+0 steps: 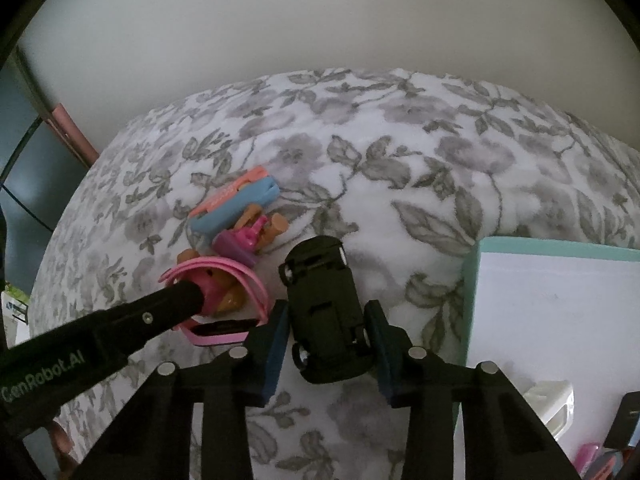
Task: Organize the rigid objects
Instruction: 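Grasp the black toy car with the right gripper while the left grasps the pink watch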
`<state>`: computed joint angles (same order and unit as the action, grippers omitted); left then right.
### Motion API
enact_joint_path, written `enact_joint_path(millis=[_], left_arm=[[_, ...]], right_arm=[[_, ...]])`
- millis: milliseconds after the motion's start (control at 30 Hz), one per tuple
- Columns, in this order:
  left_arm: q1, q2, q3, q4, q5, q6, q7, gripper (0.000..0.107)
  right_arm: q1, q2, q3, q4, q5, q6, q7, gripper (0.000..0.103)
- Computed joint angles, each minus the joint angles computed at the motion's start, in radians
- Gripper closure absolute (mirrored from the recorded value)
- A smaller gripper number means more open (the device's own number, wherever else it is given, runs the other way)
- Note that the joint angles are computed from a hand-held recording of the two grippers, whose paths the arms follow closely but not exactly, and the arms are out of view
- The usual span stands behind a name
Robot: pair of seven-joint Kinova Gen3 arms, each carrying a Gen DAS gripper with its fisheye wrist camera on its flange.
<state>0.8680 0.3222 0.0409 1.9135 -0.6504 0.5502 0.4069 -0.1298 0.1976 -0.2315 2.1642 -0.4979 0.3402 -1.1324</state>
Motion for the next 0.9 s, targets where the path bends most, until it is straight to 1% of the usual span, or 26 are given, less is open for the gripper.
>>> enact_joint_path(millis=[233, 333, 467, 667, 767, 900], left_arm=[[0.001, -0.019, 0.006, 0.013, -0.003, 0.004, 0.020, 0.093], [0.007, -0.027, 0.016, -0.001, -0.015, 0.038, 0.027, 0.093], [0.016, -0.045, 0.037, -0.022, -0.044, 0.094, 0.045, 0.093], [0.026, -0.069, 0.084, -0.069, -0.089, 0.199, 0.068, 0.093], [0.033, -0.077, 0.109, -0.098, -0.113, 0.257, 0.074, 0.093], [0.045, -0.078, 0.139, -0.139, -0.139, 0.323, 0.072, 0.093]], right_arm=[[0.034, -0.012, -0.005, 0.002, -0.058, 0.046, 0.059, 0.066], [0.030, -0.027, 0.007, 0.004, -0.077, 0.063, 0.075, 0.066], [0.039, -0.056, 0.029, 0.004, -0.127, 0.103, 0.116, 0.066], [0.037, -0.120, 0.094, 0.003, -0.170, 0.174, 0.141, 0.066], [0.034, -0.159, 0.131, 0.003, -0.167, 0.203, 0.138, 0.066], [0.035, -0.203, 0.180, 0.002, -0.134, 0.244, 0.108, 0.067]])
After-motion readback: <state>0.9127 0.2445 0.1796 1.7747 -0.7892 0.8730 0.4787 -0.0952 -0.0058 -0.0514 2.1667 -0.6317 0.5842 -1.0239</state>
